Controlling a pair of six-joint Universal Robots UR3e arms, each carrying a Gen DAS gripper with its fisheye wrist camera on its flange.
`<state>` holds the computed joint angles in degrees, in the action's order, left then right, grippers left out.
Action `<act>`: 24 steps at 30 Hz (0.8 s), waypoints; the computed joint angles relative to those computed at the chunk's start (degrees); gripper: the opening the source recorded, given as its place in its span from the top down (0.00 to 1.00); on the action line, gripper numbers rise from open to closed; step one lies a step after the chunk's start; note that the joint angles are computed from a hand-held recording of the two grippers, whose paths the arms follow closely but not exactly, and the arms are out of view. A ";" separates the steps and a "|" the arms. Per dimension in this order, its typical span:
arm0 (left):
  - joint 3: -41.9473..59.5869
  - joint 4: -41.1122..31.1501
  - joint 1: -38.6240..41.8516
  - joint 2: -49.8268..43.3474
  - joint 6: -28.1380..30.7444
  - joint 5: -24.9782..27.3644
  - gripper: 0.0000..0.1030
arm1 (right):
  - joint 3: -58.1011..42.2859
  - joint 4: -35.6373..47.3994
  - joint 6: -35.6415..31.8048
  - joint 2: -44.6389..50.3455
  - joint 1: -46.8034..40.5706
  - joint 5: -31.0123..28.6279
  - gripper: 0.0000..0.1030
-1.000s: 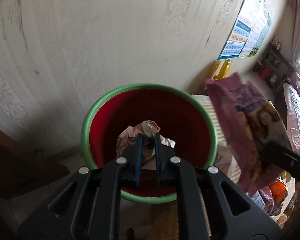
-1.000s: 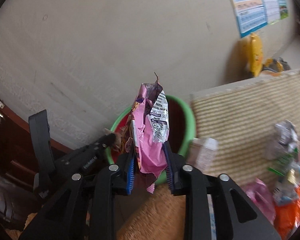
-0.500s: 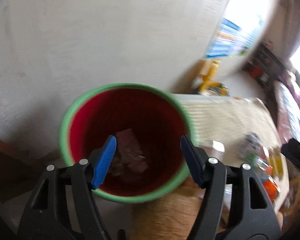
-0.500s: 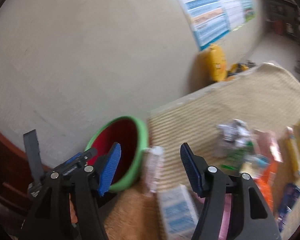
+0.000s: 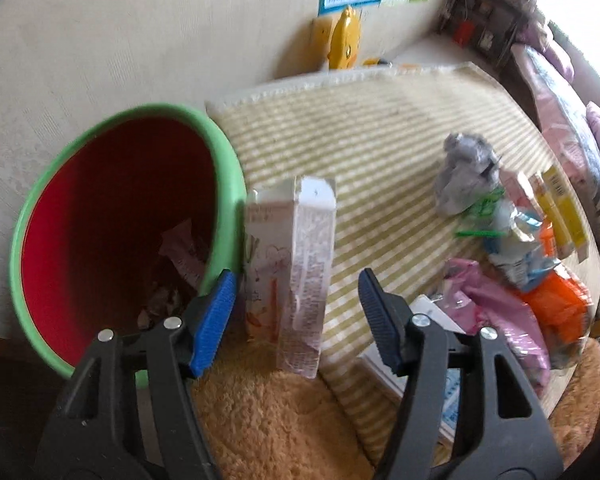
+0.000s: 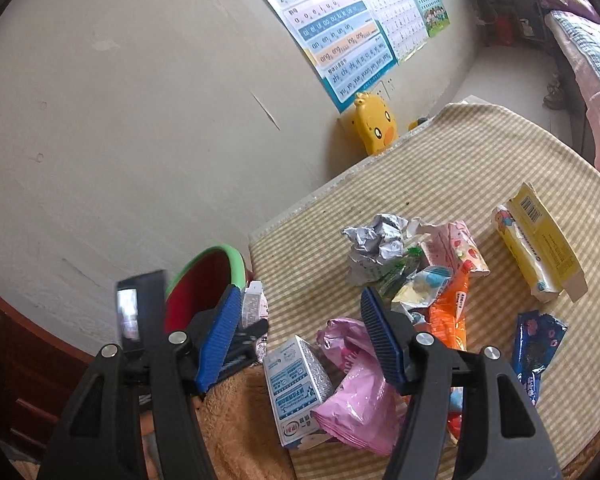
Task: Collect trash
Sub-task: 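Grasp the small white carton with the left tool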
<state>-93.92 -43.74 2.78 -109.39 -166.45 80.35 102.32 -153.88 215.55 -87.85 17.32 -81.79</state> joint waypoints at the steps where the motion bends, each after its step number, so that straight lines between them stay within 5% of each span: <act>1: 0.68 -0.22 -0.64 -1.20 -0.23 0.98 0.41 | 0.64 -0.31 -0.17 -0.45 -0.18 0.00 0.41; 6: -0.41 1.82 -1.36 -1.10 -1.24 3.16 0.59 | 4.28 -0.18 0.11 -2.77 -1.39 -0.70 0.41; 13: -5.51 3.80 0.64 6.88 -1.54 -0.84 0.61 | 1.51 6.50 -3.22 1.48 -5.06 -1.08 0.42; 18: -7.16 4.30 0.15 11.91 -1.36 -4.40 0.60 | -12.28 17.42 -11.48 13.25 -6.77 1.80 0.55; 24: -7.11 2.95 0.82 13.64 -1.52 -7.24 0.59 | -25.44 27.11 -13.31 25.14 -6.05 0.83 0.55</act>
<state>-101.03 -40.79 3.60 -95.75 -167.96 73.10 76.88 -126.76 202.23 -62.71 11.27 -80.96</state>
